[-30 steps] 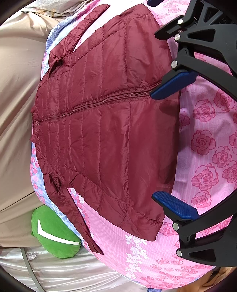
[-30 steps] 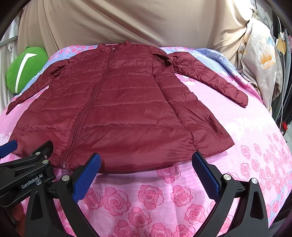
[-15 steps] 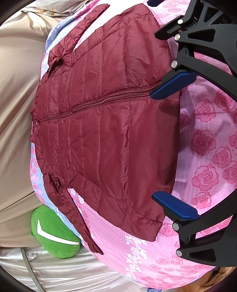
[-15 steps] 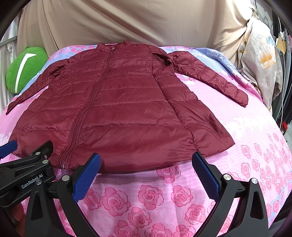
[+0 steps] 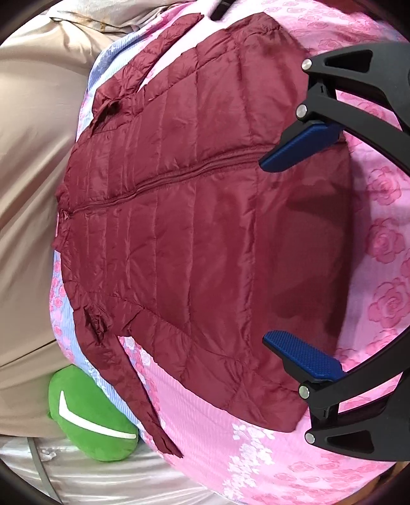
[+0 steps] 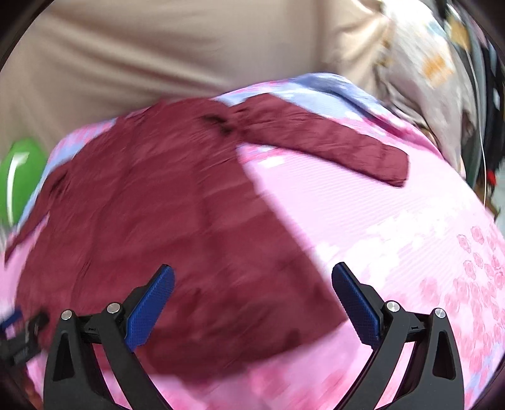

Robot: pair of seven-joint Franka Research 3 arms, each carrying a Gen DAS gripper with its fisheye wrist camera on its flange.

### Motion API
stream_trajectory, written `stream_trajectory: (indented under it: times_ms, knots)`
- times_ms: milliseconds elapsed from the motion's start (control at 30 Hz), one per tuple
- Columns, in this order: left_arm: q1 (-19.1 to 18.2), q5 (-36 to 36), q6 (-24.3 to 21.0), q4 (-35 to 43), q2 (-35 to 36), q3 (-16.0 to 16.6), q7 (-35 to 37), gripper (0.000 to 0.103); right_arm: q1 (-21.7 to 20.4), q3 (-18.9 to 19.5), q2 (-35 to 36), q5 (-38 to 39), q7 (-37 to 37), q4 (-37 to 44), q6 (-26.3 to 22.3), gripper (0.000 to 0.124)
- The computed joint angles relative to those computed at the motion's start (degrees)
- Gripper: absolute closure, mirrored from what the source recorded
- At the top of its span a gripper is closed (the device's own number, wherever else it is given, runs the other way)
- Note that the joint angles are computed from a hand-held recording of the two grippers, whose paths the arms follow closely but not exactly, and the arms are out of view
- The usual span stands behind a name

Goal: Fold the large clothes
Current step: 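Grasp the maroon jacket's sleeve cuff with the right gripper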

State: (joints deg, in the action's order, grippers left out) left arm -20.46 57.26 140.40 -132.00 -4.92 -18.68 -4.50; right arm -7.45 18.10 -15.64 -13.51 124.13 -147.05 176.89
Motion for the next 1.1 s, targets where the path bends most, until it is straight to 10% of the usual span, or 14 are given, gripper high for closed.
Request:
stream_trajectory:
  times_ms: [167, 467, 600, 767, 900, 1000, 1100]
  knots:
    - [1.1, 4.8, -0.5, 0.3, 0.1, 0.4, -4.3, 0.005, 11.6, -18.6, 10.2, 20.8, -14.4, 8.5, -0.1, 0.026]
    - [2.9, 3.3, 1.0, 3.1, 2.0, 2.3, 1.3, 0.005, 7.0, -19.8, 26.2, 48.7, -31.1, 25.7, -6.6, 0.027]
    - [4.5, -1.2, 5.3, 3.8, 3.4, 4.2, 5.4, 0.005, 9.2, -24.8, 30.1, 39.1, -20.9, 29.9, -5.6, 0.04]
    - [6.1, -0.8, 8.4, 4.5, 4.1, 5.2, 5.5, 0.005, 7.9, -26.5, 34.1, 34.3, -15.6, 37.0, -8.0, 0.111]
    - [6.4, 1.4, 6.6, 5.8, 4.4, 5.4, 5.2, 0.005, 7.9, -26.2, 32.7, 32.6, -14.5, 40.3, -2.7, 0.118]
    - [6.9, 2.1, 6.5, 6.3, 4.3, 5.7, 5.1, 0.005, 15.6, -33.2, 31.6, 23.5, -10.1, 45.4, 3.1, 0.118]
    - [7.4, 4.0, 5.8, 7.1, 4.2, 5.9, 4.8, 0.005, 15.6, -30.3, 32.8, 22.4, -12.7, 54.0, 4.5, 0.118]
